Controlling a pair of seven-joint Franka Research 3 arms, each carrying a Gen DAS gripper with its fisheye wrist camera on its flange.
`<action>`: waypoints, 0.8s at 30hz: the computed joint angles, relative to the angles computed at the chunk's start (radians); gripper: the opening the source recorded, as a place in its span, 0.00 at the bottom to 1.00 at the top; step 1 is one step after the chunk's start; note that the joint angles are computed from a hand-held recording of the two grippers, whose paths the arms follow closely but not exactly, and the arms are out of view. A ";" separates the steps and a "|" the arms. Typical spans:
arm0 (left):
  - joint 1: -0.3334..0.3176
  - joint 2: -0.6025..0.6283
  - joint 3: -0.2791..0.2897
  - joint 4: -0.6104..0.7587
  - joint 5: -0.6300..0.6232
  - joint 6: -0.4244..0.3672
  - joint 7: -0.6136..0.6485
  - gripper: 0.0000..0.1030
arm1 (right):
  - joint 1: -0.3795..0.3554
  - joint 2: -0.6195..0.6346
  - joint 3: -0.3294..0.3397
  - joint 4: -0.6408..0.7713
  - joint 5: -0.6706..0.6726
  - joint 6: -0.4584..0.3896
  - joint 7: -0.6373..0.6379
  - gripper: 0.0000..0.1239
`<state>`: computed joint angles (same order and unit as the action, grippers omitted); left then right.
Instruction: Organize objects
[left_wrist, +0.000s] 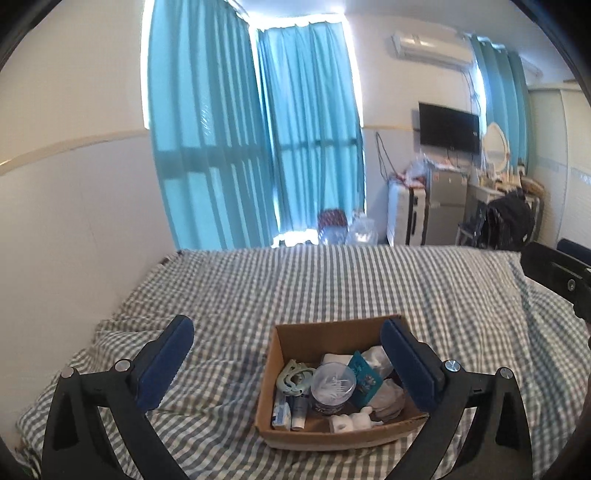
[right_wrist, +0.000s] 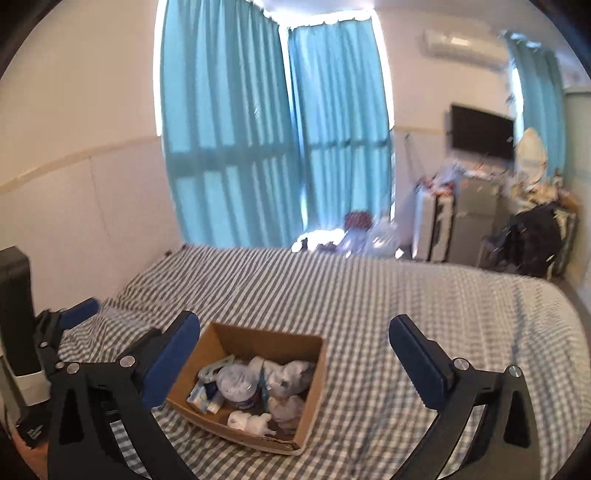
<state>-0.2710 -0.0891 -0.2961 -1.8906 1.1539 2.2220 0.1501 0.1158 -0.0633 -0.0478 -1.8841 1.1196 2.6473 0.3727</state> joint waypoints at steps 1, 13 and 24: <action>-0.004 -0.017 -0.006 -0.011 0.010 -0.015 -0.021 1.00 | 0.000 -0.029 -0.002 -0.026 0.027 0.016 -0.022 0.83; -0.025 -0.161 -0.107 -0.179 0.115 -0.123 -0.246 1.00 | 0.052 -0.189 -0.060 -0.238 0.191 0.144 -0.205 0.83; -0.038 -0.151 -0.128 -0.239 0.086 -0.133 -0.309 1.00 | 0.056 -0.195 -0.081 -0.331 0.253 0.195 -0.301 0.83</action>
